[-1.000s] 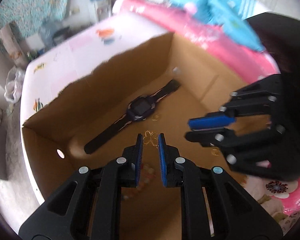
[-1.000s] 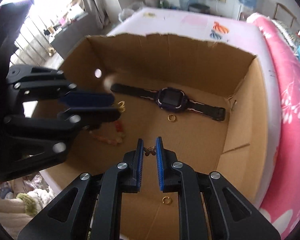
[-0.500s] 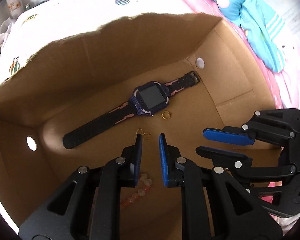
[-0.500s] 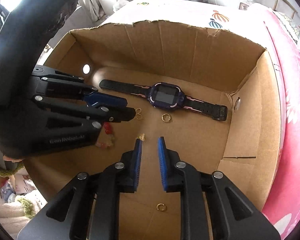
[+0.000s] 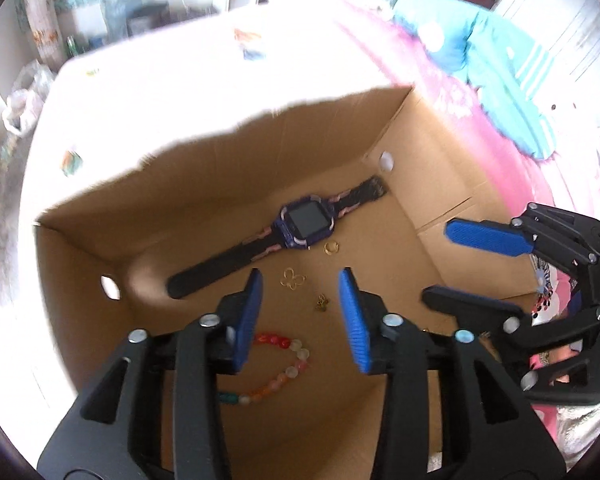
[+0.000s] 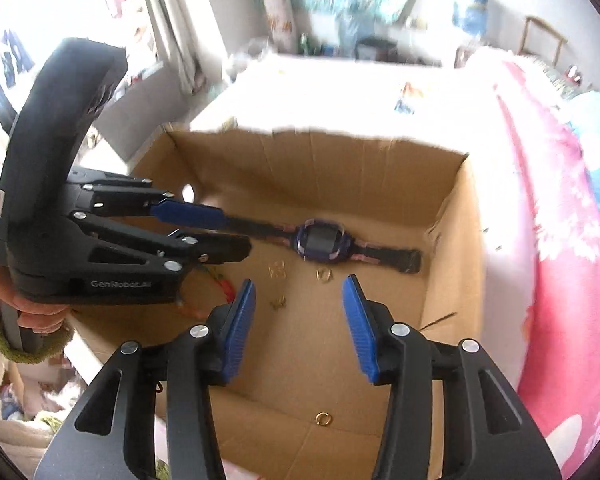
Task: Organize jewelry
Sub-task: 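Move both grippers back to the gold charms on the table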
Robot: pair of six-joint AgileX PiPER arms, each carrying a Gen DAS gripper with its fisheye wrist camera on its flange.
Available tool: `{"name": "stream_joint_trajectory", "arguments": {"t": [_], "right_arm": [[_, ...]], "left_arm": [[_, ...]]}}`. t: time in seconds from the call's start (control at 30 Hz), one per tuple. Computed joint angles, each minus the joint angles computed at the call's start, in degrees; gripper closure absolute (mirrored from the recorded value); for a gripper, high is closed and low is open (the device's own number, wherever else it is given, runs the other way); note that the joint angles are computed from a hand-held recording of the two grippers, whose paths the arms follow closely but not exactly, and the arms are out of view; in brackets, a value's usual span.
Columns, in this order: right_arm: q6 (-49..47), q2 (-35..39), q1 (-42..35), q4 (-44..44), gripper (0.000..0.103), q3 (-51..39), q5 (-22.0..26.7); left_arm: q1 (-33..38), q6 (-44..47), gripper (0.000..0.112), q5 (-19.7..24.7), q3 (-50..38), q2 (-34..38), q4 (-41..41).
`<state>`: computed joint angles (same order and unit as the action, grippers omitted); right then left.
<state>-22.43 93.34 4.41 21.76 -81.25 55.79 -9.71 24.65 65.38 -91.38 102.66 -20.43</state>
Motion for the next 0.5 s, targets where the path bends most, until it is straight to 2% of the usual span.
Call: {"name": "stream_joint_trajectory", "arguments": {"t": [0.13,0.2,0.33,0.5], "right_arm": [[-2.8,-10.3,-3.0,5.9,0.040,7.3,-4.7],[-5.3,-15.1,-4.9,10.0,0.033,11.0,-6.1],[-10.9,-25.1,-9.7,20.0,0.026,20.3,-7.1],[-12.4,-33.9,-12.4,22.8,0.022,30.3,-9.1]], "left_arm": [[2.4,2.5,0.058,-3.1,5.8,-8.9,-2.1],[4.4,4.9,0.049,-4.2,9.4,-14.0,-4.1],[9.1,11.1,0.040,-6.2,19.6,-25.8,-9.7],[9.4,13.7,0.035,-9.8,33.1,-37.6,-9.7]]}}
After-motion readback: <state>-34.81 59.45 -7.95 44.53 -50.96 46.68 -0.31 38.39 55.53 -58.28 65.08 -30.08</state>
